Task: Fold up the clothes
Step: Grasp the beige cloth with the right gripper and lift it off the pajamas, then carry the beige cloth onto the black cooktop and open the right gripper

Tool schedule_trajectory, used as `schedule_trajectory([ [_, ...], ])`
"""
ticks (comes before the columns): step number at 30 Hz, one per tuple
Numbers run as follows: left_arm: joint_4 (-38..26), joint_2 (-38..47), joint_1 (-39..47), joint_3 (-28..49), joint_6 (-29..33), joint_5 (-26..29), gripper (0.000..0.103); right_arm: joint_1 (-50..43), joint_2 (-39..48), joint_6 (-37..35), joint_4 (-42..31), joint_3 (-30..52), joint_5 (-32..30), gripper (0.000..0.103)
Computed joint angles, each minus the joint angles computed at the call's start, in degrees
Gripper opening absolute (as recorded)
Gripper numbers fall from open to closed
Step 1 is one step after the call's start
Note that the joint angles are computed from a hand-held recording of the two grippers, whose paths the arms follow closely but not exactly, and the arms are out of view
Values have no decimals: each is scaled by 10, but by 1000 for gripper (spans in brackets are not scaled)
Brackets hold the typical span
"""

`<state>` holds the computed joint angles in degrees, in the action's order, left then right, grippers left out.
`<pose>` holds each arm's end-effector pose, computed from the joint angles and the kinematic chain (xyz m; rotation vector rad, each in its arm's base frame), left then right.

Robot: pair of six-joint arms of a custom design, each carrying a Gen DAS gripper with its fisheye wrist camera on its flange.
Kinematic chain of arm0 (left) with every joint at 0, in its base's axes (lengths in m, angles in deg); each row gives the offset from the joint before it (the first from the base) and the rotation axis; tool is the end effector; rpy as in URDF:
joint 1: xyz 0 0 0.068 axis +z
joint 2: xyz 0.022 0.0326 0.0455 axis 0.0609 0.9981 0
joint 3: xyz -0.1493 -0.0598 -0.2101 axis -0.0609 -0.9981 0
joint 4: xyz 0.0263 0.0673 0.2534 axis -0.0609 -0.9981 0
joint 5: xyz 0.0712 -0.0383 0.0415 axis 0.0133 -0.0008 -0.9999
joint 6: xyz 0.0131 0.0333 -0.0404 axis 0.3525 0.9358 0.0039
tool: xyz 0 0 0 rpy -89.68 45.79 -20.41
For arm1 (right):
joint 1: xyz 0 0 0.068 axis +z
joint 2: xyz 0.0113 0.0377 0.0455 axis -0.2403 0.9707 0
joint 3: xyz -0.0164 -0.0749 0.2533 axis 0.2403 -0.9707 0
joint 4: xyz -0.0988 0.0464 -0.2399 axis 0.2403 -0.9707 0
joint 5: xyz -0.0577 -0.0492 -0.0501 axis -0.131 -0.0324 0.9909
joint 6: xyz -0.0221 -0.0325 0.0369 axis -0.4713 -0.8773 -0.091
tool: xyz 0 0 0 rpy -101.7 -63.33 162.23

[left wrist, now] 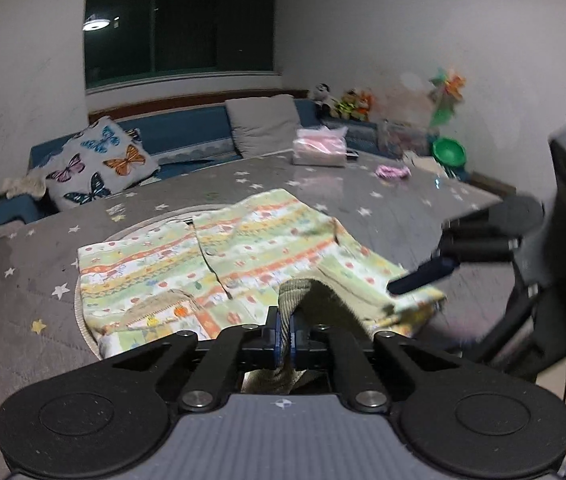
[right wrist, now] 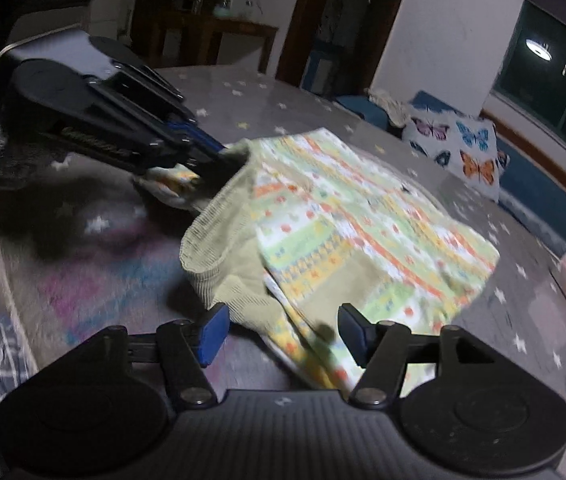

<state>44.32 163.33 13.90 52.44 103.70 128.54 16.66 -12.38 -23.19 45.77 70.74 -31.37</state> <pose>0.3656 0.0372 0.1596 1.1377 1.8663 -0.6671 0.2110 0.1131 0.1665 -0.5210 2.2319 -0.0791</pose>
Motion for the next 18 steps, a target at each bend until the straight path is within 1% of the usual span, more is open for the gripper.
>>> schedule_trajectory([
  [3, 16, 7, -5, 17, -38, -2, 4, 3, 11, -2, 7, 11, 5, 62],
  [6, 5, 18, -9, 42, -59, -2, 4, -2, -3, -5, 2, 9, 2, 62],
  [9, -9, 26, -10, 55, -54, 1, 4, -7, -11, -7, -4, 8, 3, 62],
  [11, -13, 28, -10, 55, -48, 0, 5, -12, 1, -10, 10, 8, 3, 61],
  [13, -20, 30, -9, 57, -43, -2, 5, -27, 27, -4, 25, 18, -16, 59],
  [14, -24, 30, -7, 57, -39, -4, 5, -35, 40, -2, 32, 23, -26, 54],
  [15, -29, 31, -6, 57, -34, -5, 5, -42, 53, 1, 38, 29, -36, 40],
  [16, -35, 31, -3, 58, -27, -5, 8, -49, 66, 5, 44, 35, -46, 31],
  [17, -39, 31, 2, 57, -20, -6, 9, -59, 74, 12, 38, 44, -64, 23],
  [18, -42, 29, 7, 54, -11, -7, 9, -67, 74, 20, 36, 49, -77, 19],
])
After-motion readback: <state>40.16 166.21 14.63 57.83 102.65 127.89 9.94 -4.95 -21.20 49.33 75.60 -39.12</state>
